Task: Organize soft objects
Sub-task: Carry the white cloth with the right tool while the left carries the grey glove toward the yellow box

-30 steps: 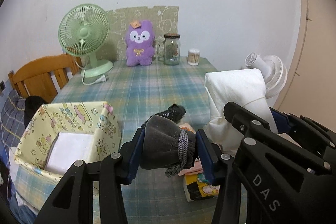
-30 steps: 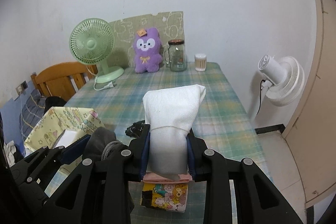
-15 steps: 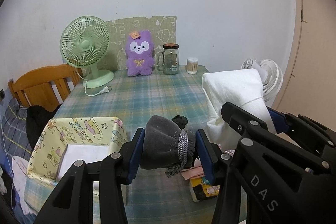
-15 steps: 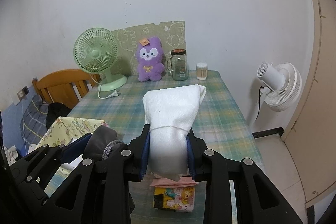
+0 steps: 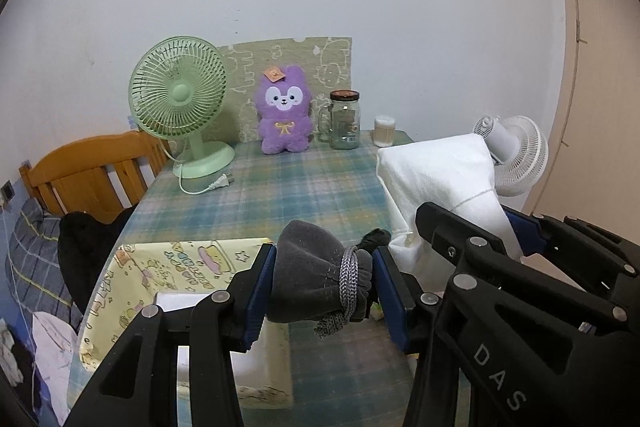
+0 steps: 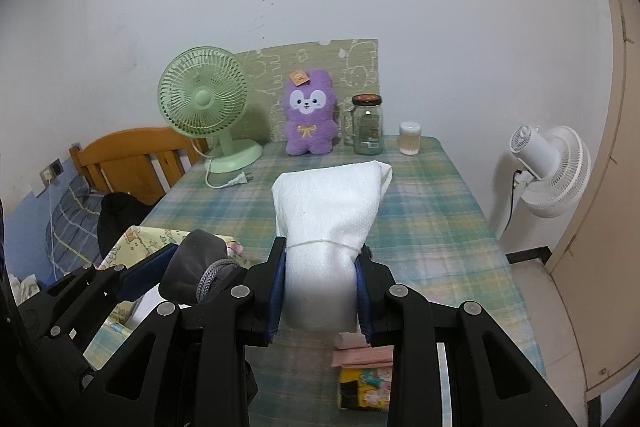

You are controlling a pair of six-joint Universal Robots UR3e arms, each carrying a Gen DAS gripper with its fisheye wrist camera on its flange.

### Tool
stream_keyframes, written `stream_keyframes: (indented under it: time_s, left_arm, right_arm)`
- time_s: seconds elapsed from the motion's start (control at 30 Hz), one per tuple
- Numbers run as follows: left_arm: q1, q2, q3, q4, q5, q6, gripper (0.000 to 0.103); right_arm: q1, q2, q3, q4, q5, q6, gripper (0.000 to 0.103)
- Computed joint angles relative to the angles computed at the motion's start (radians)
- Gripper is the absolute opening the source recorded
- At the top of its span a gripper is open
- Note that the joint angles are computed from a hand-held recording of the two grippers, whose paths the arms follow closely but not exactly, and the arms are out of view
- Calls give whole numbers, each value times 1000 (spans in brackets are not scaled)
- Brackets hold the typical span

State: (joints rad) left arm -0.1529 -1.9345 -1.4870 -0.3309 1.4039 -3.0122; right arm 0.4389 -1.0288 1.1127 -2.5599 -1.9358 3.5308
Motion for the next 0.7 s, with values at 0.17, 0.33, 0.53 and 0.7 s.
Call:
stream_keyframes:
  time_s: [0.17,0.33,0.53,0.7]
  left_arm:
    - [42,0,-3,-4,-31,18,51]
    - [83,2,-13,-9,-54,44,51]
    - [134,0,-26,-9,-91,74,51]
    - [174,-2,-35,-17,-104,90,51]
  right_arm:
    - [21,72,-113,45,-3,-1,34]
    - [38,157,-247,101,-1,3,34]
    - [64,274,-436,185,-6,3,33]
    - [77,391,-640,281,7,-11,33]
